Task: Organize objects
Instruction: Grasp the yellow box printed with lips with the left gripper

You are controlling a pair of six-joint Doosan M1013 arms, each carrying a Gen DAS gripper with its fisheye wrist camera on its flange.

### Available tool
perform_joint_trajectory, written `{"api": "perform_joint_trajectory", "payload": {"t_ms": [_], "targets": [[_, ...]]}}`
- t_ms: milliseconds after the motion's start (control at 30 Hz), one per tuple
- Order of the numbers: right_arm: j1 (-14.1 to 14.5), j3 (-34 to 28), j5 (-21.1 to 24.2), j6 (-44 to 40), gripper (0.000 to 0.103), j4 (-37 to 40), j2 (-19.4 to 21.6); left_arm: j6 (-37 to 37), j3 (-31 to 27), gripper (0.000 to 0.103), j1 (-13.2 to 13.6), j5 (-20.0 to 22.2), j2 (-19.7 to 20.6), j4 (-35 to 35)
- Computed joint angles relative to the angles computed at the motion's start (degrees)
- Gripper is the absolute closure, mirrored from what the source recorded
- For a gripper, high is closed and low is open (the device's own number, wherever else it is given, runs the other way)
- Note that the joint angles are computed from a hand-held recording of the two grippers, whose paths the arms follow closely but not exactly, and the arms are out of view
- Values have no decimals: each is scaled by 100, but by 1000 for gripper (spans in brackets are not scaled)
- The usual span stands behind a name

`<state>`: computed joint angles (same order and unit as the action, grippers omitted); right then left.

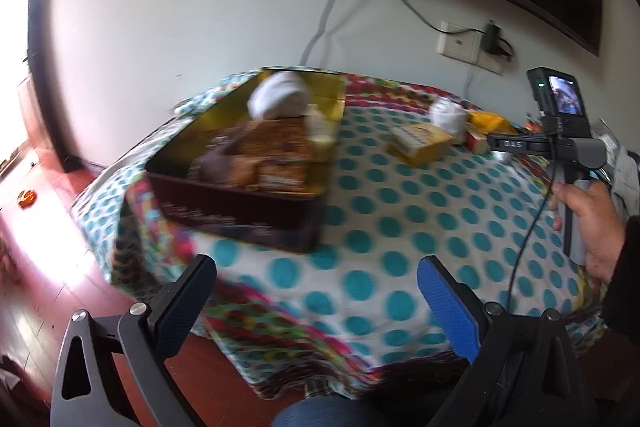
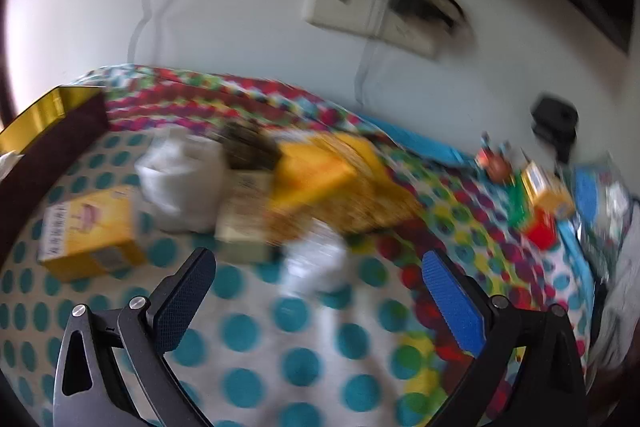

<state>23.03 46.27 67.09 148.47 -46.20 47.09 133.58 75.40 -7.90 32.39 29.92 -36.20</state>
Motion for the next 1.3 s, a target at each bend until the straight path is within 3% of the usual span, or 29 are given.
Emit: {"api": "perform_joint_trajectory", "payload": {"t_ms": [200,333,500,800,1000,1100,1200,1267,1300], "targets": [[-139,221,-49,339,0,414,-143,286,-210,0,-291,214,128,-112],[-168,298,-108,392,0,524,-186,-42,-680,0,-519,387,387,331],[-198,411,-205,572,0,553,-253,208,-1545,0,-721,715,860,626],[-243,480,-204,755,0,638,-291,154,-4012,0,-1021,2466,2185,2026],[-265,602,-391,818,0,714,-353,-271,-5005,0,-1142,3115,2749,2539],[-258,651,-436,890,0,651,-378,-484,-5218,0,-1186,3249,2890,2717],[-249,679,-458,935,0,599,-391,-640,-5469,8,-1175,3497,3028,2556],[-247,685,-456,949,0,586,-394,-735,-5477,25,-1166,3525,3030,2456],[-249,693,-465,943,0,593,-398,-766,-5386,28,-1176,3452,2982,2467]]}}
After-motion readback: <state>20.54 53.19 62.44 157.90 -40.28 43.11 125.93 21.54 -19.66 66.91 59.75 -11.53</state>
